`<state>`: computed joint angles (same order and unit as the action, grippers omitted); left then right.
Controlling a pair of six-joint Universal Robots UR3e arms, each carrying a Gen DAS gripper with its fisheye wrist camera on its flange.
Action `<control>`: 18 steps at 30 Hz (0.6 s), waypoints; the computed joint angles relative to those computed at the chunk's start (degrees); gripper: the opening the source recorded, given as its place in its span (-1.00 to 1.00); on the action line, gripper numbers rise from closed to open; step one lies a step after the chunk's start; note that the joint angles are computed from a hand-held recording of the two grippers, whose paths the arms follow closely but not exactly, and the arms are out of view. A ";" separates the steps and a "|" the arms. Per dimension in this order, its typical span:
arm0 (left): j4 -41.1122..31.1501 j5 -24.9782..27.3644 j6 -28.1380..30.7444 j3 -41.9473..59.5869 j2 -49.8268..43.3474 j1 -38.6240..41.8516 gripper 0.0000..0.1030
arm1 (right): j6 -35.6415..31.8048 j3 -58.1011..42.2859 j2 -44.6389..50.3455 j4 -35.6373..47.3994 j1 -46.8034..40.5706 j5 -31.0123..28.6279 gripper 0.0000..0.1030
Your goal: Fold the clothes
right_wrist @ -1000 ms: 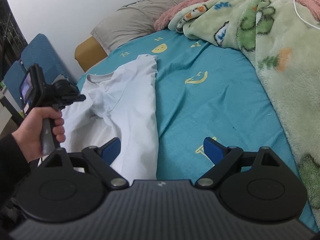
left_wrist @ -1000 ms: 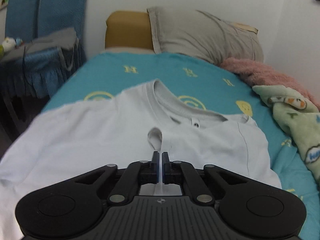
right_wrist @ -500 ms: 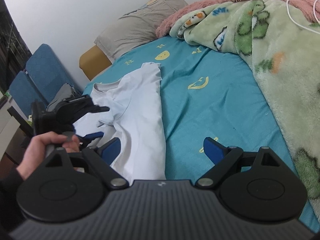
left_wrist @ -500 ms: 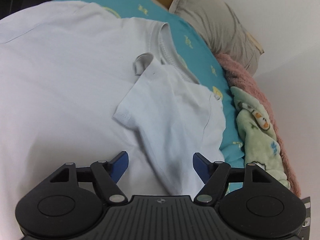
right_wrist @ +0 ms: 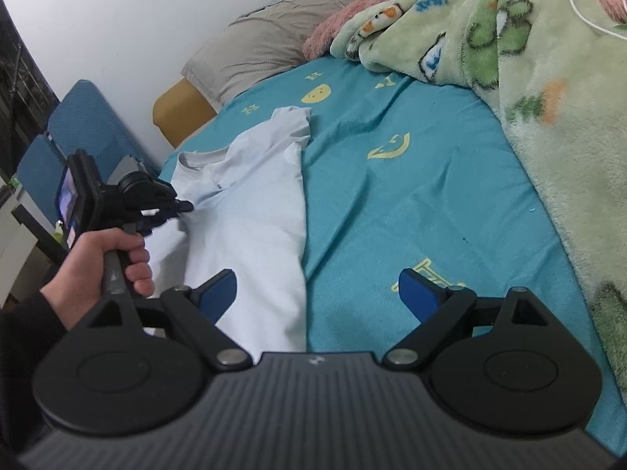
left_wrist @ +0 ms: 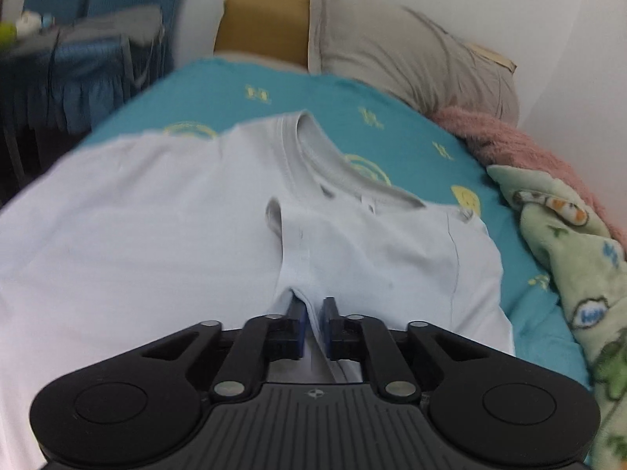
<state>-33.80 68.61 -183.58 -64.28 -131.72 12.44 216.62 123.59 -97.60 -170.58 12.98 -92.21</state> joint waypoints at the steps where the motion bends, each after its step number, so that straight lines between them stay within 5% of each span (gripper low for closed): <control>1: -0.16 -2.21 0.50 -4.04 2.97 1.30 -0.38 | -0.20 -0.20 0.22 0.01 0.07 -0.02 0.77; 2: -0.43 -4.49 1.34 -8.29 6.24 2.71 -0.12 | -0.45 -0.39 0.27 0.01 0.28 -0.27 0.77; 4: -1.11 -9.91 4.81 -19.41 15.05 6.34 0.06 | -0.90 -0.75 0.32 0.04 0.68 -0.76 0.77; 7: -11.39 -19.29 14.97 -37.07 32.68 14.88 0.11 | -0.81 -0.60 -0.81 0.25 0.80 -1.10 0.77; 11: -48.91 -25.20 39.04 -49.45 56.68 30.28 0.11 | -0.91 -0.47 -2.89 0.92 2.04 -2.42 0.77; 14: -78.70 -22.01 58.53 -51.29 68.17 43.18 0.09 | -1.04 -0.64 -4.97 2.51 3.41 -3.48 0.77; 18: -95.88 -13.73 73.68 -53.18 78.14 56.14 0.04 | -0.55 -0.96 -9.33 6.12 5.94 -5.02 0.77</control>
<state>-129.68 54.88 -109.90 -117.46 -53.59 68.57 216.07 122.63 -106.93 -164.46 18.93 -97.23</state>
